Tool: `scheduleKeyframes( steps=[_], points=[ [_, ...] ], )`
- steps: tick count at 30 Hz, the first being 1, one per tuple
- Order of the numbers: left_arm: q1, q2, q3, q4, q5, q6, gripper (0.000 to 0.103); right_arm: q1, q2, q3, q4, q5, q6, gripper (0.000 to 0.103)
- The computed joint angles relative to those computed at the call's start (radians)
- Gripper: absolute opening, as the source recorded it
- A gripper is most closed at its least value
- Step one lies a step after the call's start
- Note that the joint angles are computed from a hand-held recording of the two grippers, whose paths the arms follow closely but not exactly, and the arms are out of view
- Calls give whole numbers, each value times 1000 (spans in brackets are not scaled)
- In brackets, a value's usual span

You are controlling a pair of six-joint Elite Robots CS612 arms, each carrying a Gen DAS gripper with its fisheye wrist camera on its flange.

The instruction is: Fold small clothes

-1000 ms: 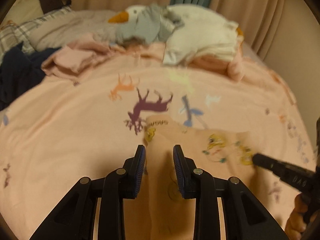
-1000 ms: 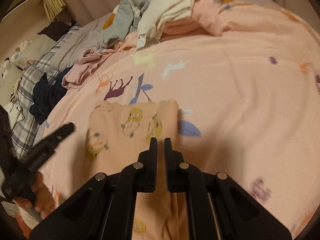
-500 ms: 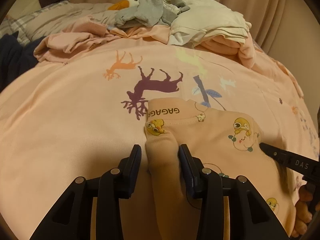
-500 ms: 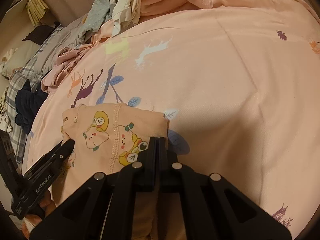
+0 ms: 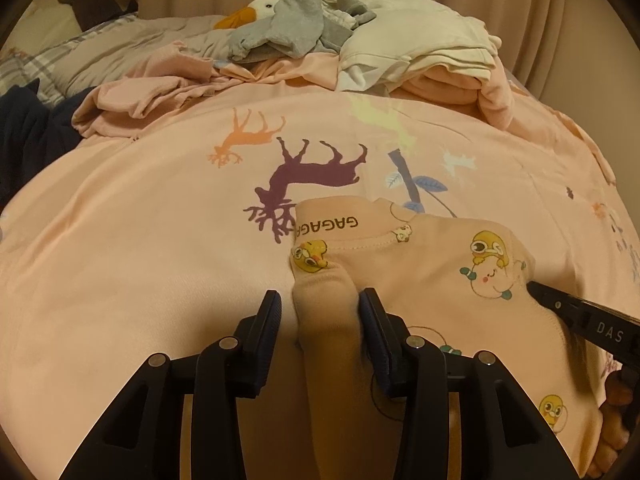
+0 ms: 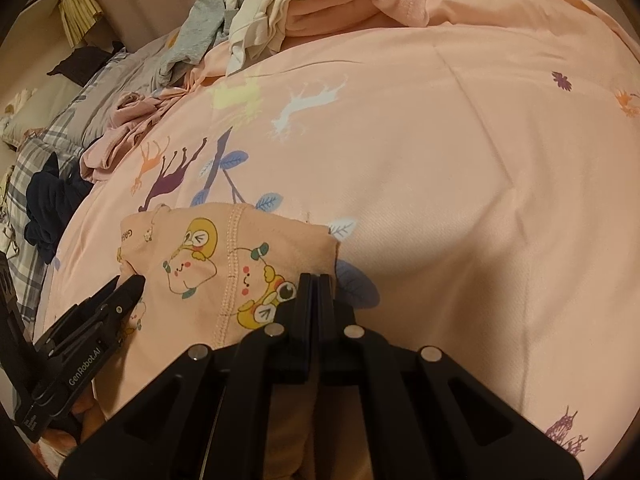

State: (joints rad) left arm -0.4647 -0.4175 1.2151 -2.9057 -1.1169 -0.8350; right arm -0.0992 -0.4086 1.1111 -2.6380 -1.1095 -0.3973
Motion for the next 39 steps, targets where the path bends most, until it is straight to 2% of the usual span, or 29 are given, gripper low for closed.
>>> scheduleKeyframes(
  steps=[10,16,18,19,20,21,23,24,28,30,31,32,34,36,38,39],
  points=[
    [-1,1,-2,7,12,-2,47,1,-2,17,-46,-5,13,0],
    [-1,-6,-7,53,13,-18,49,11,-9,21,-48,-50,26,0],
    [3,-19,-11,98,-5,-18,49,18,-14,14,-21,-80,36,4],
    [4,-30,-7,114,-16,-18,45,21,-20,12,-4,-105,44,10],
    [5,-44,6,111,-33,-27,42,22,-27,15,6,-119,54,16],
    [5,-61,28,89,-44,-40,40,20,-36,20,19,-117,62,16],
    [-4,-99,82,15,-27,-58,39,8,-60,42,41,-65,73,16],
    [-12,-120,108,-13,-2,-58,39,-3,-78,59,53,-12,81,15],
    [-54,-205,188,-39,108,-15,40,-21,-159,153,8,57,86,17],
    [-78,-250,233,-61,146,2,40,-25,-211,222,-59,69,63,23],
    [-91,-271,254,-68,167,3,40,-28,-242,261,-91,80,44,35],
    [-103,-291,274,-72,184,4,42,-32,-277,304,-116,92,18,53],
    [-124,-329,308,-66,200,14,59,-43,-326,370,-169,134,-11,64],
    [-143,-359,338,-66,208,9,67,-61,-373,443,-257,193,-27,71],
    [-160,-375,375,-130,224,9,67,-71,-419,506,-317,194,-36,94],
    [-166,-380,386,-151,234,7,67,-77,-433,527,-345,196,-31,96]
  ],
)
